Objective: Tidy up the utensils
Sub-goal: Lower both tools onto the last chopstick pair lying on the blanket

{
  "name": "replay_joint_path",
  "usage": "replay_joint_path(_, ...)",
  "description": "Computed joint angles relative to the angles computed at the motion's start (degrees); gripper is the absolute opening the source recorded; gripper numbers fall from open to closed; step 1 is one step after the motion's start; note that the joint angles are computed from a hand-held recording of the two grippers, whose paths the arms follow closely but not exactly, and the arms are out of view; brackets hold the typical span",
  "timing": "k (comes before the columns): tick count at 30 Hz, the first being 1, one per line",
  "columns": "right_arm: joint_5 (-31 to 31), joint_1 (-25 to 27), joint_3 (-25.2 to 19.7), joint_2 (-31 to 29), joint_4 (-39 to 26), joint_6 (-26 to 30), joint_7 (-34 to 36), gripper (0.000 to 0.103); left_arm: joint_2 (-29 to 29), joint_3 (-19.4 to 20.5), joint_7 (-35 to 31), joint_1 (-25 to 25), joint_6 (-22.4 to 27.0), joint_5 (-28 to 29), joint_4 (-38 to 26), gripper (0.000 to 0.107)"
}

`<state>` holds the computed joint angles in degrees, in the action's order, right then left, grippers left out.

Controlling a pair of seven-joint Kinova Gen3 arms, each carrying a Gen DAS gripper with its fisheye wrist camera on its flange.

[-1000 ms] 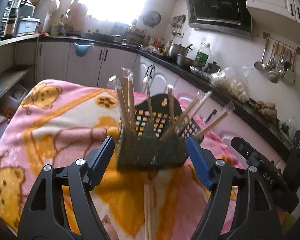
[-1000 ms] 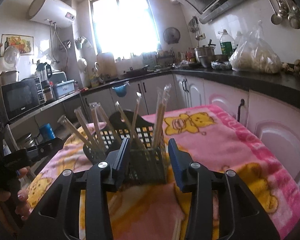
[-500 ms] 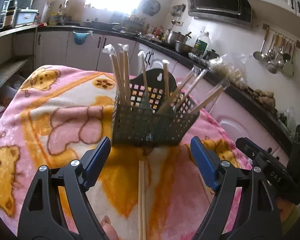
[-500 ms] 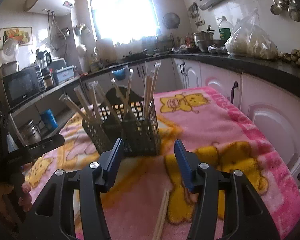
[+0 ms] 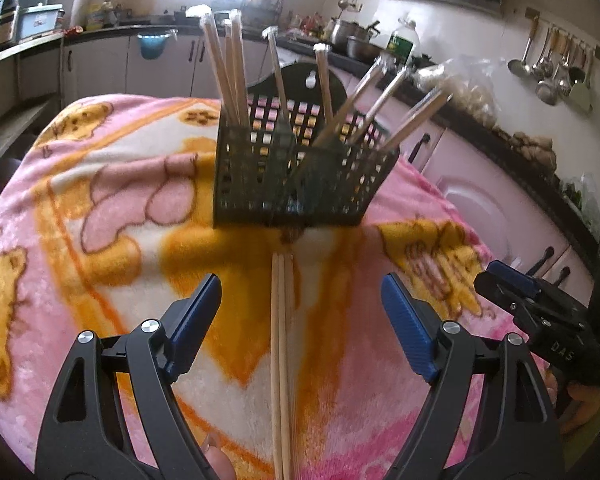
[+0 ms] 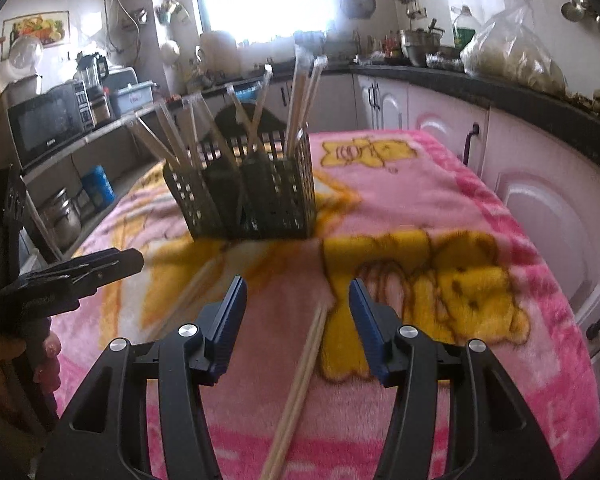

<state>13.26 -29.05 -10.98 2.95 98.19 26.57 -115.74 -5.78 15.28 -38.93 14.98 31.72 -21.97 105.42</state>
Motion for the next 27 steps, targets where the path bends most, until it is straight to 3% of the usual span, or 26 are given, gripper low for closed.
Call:
replay_joint_path(9, -3.30, 0.38, -0.24, 0.52, -0.40, 5.17, 3.64, 0.051, 2.49, -0.29, 0.86, 1.93, 2.03, -0.76, -0.32, 0.073)
replay_joint_path(14, -5.95, 0.84, -0.10, 1.66, -1.23, 7.02, 6.83, 0.051, 4.54, -2.05, -1.38, 3.08, 3.05, 1.50, -1.18, 0.073)
replay_joint_path(20, -11.85, 2.21, 0.23, 4.98, -5.37, 11.51, 11.75, 0.051, 6.26, -3.94, -4.71, 3.66, 3.60, 5.03, -2.34, 0.073)
replay_joint_path(27, -12.91, 1.54, 1.12, 9.78, -11.69, 18.01, 13.23, 0.051, 8.50, -5.34, -10.07, 3.60, 3.58, 9.93, -4.04, 0.067)
